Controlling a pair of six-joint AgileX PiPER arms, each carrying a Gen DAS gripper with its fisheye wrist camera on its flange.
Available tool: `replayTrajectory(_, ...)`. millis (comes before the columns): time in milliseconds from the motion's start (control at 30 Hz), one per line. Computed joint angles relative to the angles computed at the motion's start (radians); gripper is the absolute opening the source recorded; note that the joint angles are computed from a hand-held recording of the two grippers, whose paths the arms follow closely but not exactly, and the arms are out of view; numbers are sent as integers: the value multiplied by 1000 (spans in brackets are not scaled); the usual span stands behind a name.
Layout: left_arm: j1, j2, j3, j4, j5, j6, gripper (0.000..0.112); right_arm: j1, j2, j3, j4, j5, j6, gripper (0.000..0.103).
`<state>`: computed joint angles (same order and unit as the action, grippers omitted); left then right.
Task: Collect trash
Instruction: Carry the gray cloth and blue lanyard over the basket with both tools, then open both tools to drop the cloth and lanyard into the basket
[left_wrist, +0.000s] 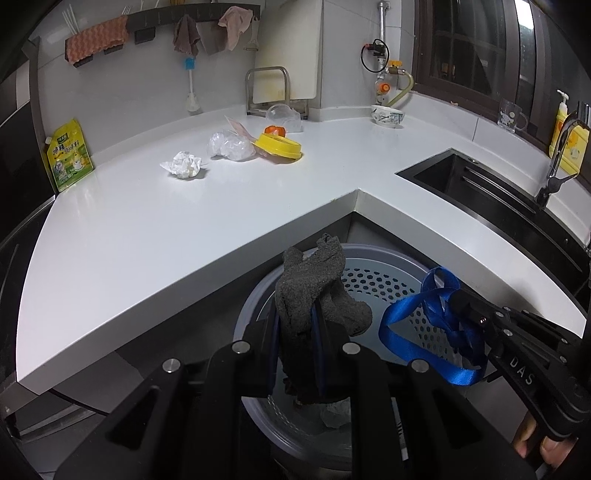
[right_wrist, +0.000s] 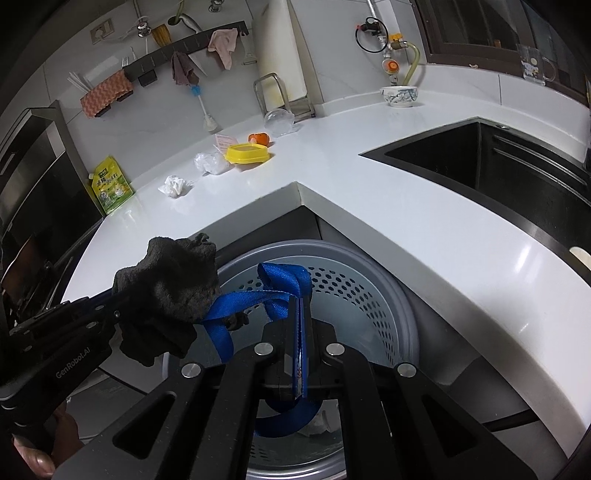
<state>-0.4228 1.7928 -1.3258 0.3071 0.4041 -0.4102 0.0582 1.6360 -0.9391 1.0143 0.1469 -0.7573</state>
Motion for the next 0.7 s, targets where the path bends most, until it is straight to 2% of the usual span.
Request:
replayTrajectory(200,5,2,6,-5,5,-4,20,-10,1,11,3,2,5,3)
replayTrajectory(233,6,1,7,-3,4,-7,23,-12,-1,15,21,2,-14,5)
replayTrajectory(267,7,1,6,-1,5,-10,25,-12,-3,19,31,-3,-24,12)
replayTrajectory(300,7,-1,10,7,2,-21,32,-10,-6,23,33,-11,-27,22)
replayTrajectory(333,9,-5,15,15,-3,-33,46,-9,-10,27,57,-16,-51,28)
replayTrajectory(400,11,-18,31,42,-22,-71,63,-8,-17,36,118,-24,-113,32)
replayTrajectory(467,12,-29,41,66,-32,-95,64,-5,-21,37,90,-29,-87,32)
replayTrajectory(700,18,-33,41,80,-25,-111,64,-16,-28,41,188,-14,-174,32)
